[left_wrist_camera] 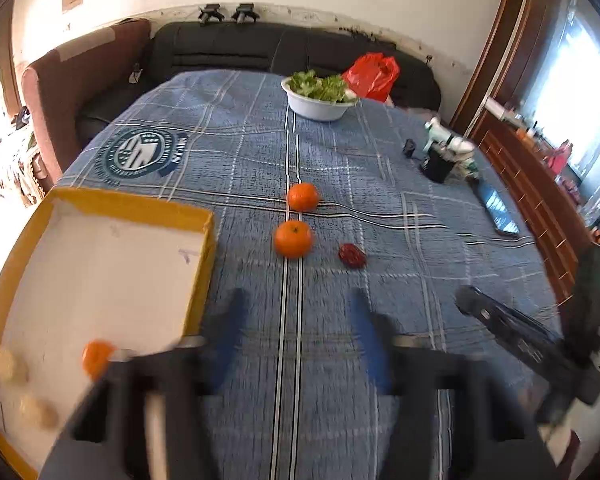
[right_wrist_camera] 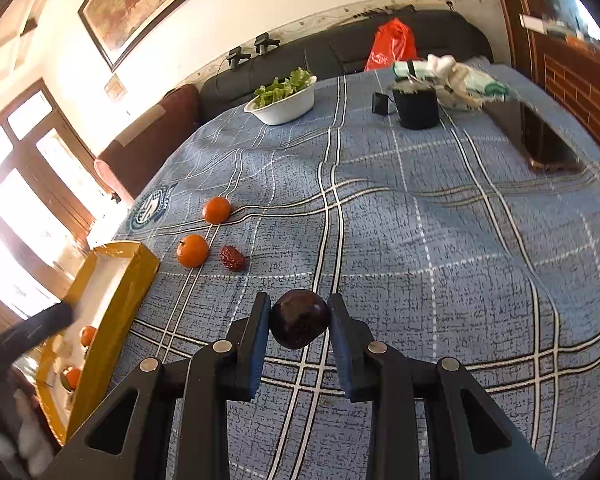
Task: Organize fruits
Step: 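Grasp a mandarin orange with the left gripper while the right gripper holds the plum, then carry the orange and plum over the tray and open both grippers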
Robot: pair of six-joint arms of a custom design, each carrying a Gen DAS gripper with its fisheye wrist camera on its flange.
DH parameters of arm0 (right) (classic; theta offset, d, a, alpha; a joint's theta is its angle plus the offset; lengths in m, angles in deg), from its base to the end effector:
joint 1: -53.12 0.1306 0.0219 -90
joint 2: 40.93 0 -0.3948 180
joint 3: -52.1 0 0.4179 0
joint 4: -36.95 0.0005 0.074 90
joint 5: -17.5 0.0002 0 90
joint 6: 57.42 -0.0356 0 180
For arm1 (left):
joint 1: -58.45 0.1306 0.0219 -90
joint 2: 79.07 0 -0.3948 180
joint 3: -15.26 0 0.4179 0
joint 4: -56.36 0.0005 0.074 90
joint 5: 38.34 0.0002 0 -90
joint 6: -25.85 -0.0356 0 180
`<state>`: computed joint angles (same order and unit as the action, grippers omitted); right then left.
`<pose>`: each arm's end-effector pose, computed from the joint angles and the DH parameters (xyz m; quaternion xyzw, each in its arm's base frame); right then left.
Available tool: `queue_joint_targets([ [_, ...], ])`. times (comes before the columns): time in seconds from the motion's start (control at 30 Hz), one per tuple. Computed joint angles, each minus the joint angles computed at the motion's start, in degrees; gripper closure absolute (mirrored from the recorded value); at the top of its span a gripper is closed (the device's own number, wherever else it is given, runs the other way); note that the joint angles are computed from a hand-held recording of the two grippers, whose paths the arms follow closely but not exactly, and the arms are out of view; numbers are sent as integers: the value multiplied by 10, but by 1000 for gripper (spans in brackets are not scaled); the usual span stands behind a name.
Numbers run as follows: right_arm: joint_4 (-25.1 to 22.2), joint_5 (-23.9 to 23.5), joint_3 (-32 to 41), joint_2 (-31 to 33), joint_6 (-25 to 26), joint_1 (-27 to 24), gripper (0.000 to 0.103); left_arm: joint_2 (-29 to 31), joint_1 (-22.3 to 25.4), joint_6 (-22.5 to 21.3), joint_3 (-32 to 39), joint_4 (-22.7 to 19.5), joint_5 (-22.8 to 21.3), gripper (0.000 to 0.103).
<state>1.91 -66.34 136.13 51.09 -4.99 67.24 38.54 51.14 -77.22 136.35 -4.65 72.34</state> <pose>0.5145 0.1250 0.3923 0.2071 0.8924 0.1291 0.3796 0.6723 -0.0994 0.4152 0.2165 0.9208 -0.1583 0.2833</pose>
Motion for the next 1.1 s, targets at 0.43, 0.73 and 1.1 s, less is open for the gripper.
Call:
queue_joint_targets([
  [0.43,10,-50,-3,9,1,-8,71,166,-42,21,185,-45,-62,65],
  [0.73,3,-53,1,16,1,-10,71,132,-42,27,132,-27,-68,66],
  [1.1,11,-34,-3,14,13,0,71,-21,45,47,-19,32,47,66],
])
